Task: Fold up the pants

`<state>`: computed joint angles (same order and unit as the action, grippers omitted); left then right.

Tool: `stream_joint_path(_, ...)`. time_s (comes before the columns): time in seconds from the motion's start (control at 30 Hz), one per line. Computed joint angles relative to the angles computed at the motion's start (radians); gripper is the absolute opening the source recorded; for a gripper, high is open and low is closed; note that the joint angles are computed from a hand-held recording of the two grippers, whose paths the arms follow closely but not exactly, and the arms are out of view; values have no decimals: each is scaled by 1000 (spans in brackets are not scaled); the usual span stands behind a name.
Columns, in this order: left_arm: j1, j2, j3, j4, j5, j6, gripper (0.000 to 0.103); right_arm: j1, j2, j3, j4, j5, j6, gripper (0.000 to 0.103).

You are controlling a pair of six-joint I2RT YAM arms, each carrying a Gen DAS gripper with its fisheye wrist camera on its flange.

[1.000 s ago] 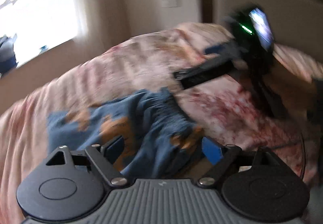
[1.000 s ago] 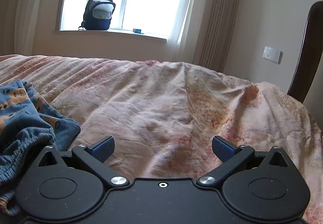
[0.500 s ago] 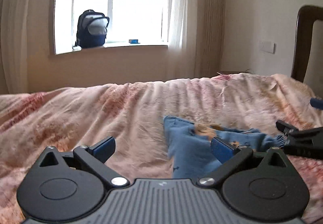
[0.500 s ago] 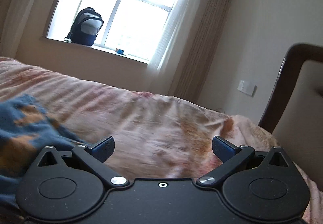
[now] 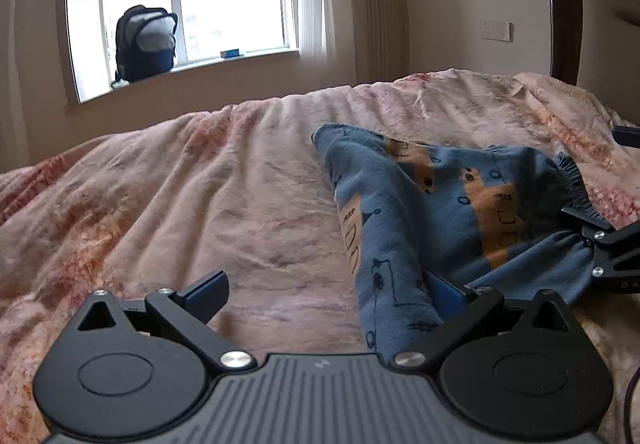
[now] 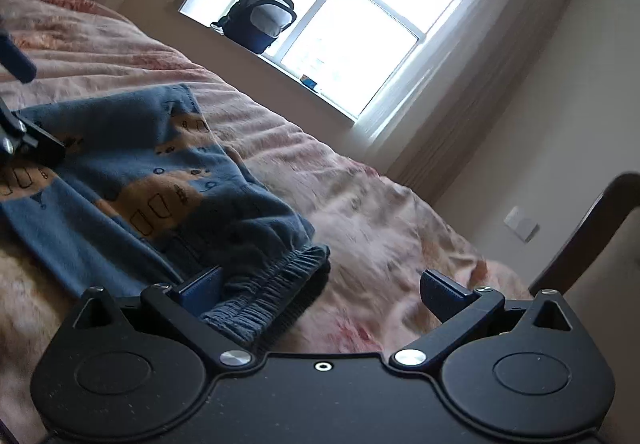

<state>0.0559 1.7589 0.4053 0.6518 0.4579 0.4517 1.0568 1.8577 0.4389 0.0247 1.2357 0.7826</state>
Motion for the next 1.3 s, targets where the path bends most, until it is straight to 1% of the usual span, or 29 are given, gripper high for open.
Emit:
stream_joint_path(0.03, 12, -16, 10, -33, 17, 3, 103, 12, 3, 11, -39, 7, 46, 102)
stream_joint_path(0.1, 39, -72, 21, -96, 61, 5, 103, 42, -41, 1, -51, 28, 76, 102)
stream_joint_path(0.17, 45, -105, 24, -66, 96, -32, 103, 76, -97, -34, 33, 99, 13, 102)
stream_joint_path(0.2, 34, -111, 32, -45, 99, -61, 103, 71, -111, -70, 191, 131, -123, 103)
stream_joint_path(0.27, -27, -104, 85, -50, 55, -121, 103, 23, -90, -94, 465, 131, -401, 102)
stream_joint_path(0.3, -62, -87, 124, -74, 16, -150, 103, -22, -59, -99, 625, 104, -558, 102)
stream_joint_path(0.33, -100, -57, 165, -95, -33, -181, 103, -54, -30, -101, 744, 76, -662, 102)
stream_joint_path(0.37, -138, -13, 206, -104, -92, -206, 103, -95, 18, -110, 909, 37, -779, 102)
stream_joint_path(0.4, -169, 35, 247, -113, -146, -212, 103, -127, 57, -104, 1000, 1, -844, 102)
stream_joint_path(0.43, -200, 88, 289, -123, -212, -199, 103, -149, 85, -92, 1030, -24, -869, 102)
stream_joint_path(0.47, -211, 133, 320, -120, -242, -179, 103, -168, 115, -79, 1056, -43, -899, 102)
stream_joint_path(0.53, -199, 203, 348, -76, -220, -159, 103, -191, 188, -57, 1113, -59, -967, 102)
stream_joint_path(0.6, -186, 227, 369, -78, -192, -164, 103, -219, 248, -58, 1154, -54, -1007, 102)
stream_joint_path(0.67, -180, 231, 379, -92, -175, -165, 103, -254, 281, -94, 1216, -33, -997, 102)
stream_joint_path(0.7, -179, 226, 372, -83, -177, -163, 103, -279, 263, -122, 1211, -33, -949, 102)
stream_joint_path(0.73, -178, 208, 356, -76, -176, -160, 103, -296, 219, -141, 1150, -27, -883, 102)
stream_joint_path(0.8, -182, 154, 322, -87, -205, -170, 102, -307, 109, -143, 926, 33, -733, 102)
stream_joint_path(0.83, -190, 107, 288, -89, -234, -190, 102, -299, 68, -150, 860, 53, -680, 103)
stream_joint_path(0.87, -194, 58, 251, -89, -257, -200, 103, -270, 27, -161, 806, 76, -627, 103)
stream_joint_path(0.9, -194, 7, 217, -97, -264, -201, 103, -224, 7, -176, 800, 97, -597, 103)
stream_joint_path(0.97, -161, -104, 145, -138, -190, -203, 103, -122, -26, -171, 696, 122, -528, 103)
stream_joint_path(1.0, -141, -145, 116, -155, -141, -210, 103, -72, -44, -144, 567, 117, -452, 103)
stream_joint_path(1.03, -122, -175, 92, -186, -98, -205, 103, -34, -57, -128, 485, 98, -398, 103)
stream_joint_path(1.07, -118, -185, 83, -217, -90, -182, 103, -1, -63, -119, 436, 73, -365, 102)
stream_joint_path(1.13, -122, -158, 68, -229, -153, -102, 103, 23, -41, -85, 336, 24, -296, 102)
stream_joint_path(1.17, -124, -129, 64, -212, -208, -71, 103, 22, -30, -59, 241, 0, -232, 102)
stream_joint_path(1.2, -93, -103, 72, -220, -178, -49, 103, 1, -26, -49, 191, -34, -196, 102)
stream_joint_path(1.23, -39, -86, 89, -251, -96, -58, 103, 2, -35, -43, 115, -55, -118, 102)
stream_joint_path(1.3, 19, -103, 127, -351, -21, -108, 103, -19, -143, -117, 165, -120, -93, 102)
